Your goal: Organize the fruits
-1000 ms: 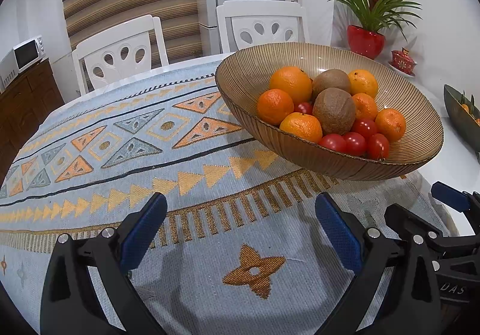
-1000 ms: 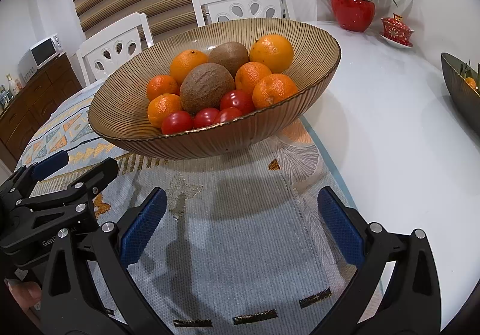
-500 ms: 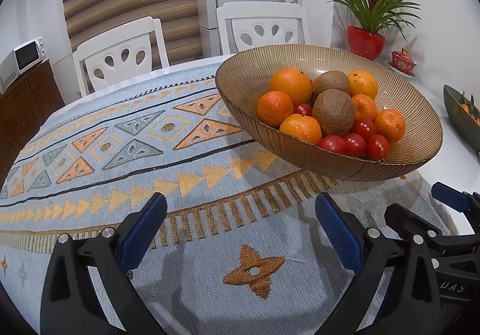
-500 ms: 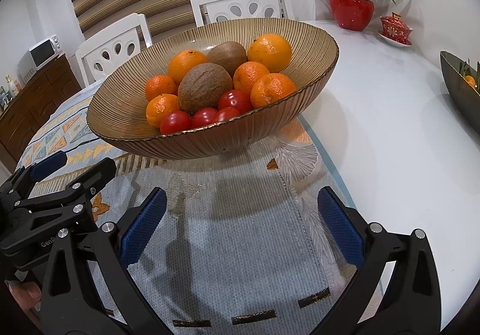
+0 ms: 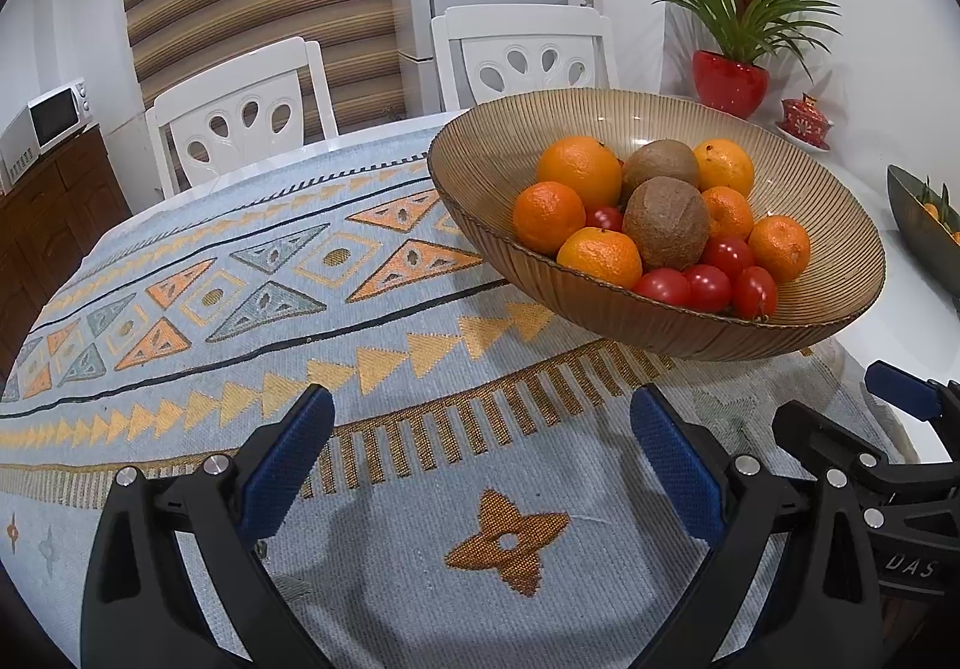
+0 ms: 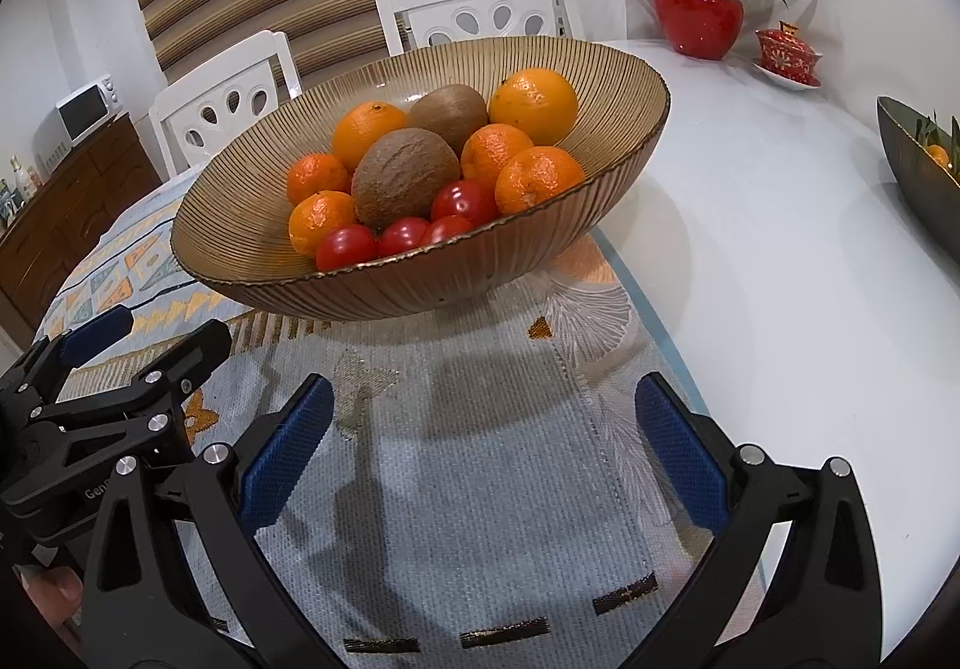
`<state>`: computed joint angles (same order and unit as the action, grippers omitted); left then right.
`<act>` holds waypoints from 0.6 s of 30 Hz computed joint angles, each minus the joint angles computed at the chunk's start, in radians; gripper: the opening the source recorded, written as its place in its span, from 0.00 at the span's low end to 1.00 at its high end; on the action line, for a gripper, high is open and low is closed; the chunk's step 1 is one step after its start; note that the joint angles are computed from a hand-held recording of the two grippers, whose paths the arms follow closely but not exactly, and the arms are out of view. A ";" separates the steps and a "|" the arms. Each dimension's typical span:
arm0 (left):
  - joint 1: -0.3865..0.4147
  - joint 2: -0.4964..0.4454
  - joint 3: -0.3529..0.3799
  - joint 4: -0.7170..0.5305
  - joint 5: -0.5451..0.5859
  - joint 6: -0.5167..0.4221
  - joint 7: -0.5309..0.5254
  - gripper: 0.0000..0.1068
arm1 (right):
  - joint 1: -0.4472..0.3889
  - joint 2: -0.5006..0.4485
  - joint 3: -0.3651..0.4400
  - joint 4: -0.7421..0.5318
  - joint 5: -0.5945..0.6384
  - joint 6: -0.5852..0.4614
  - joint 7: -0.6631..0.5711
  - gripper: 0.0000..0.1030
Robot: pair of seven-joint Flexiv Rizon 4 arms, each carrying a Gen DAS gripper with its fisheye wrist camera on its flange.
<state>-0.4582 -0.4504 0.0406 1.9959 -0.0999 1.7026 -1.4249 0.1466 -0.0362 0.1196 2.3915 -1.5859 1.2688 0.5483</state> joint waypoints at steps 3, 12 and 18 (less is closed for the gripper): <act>0.000 0.000 0.000 0.000 0.001 0.000 -0.001 0.92 | 0.000 -0.001 0.000 -0.001 0.000 0.000 0.000 0.97; 0.007 0.001 -0.006 -0.005 0.005 -0.016 -0.001 0.92 | -0.002 0.000 -0.001 -0.001 -0.001 0.003 -0.002 0.97; 0.006 0.000 -0.005 -0.009 0.011 -0.024 -0.004 0.92 | -0.004 -0.001 -0.002 -0.001 -0.009 0.009 0.002 0.97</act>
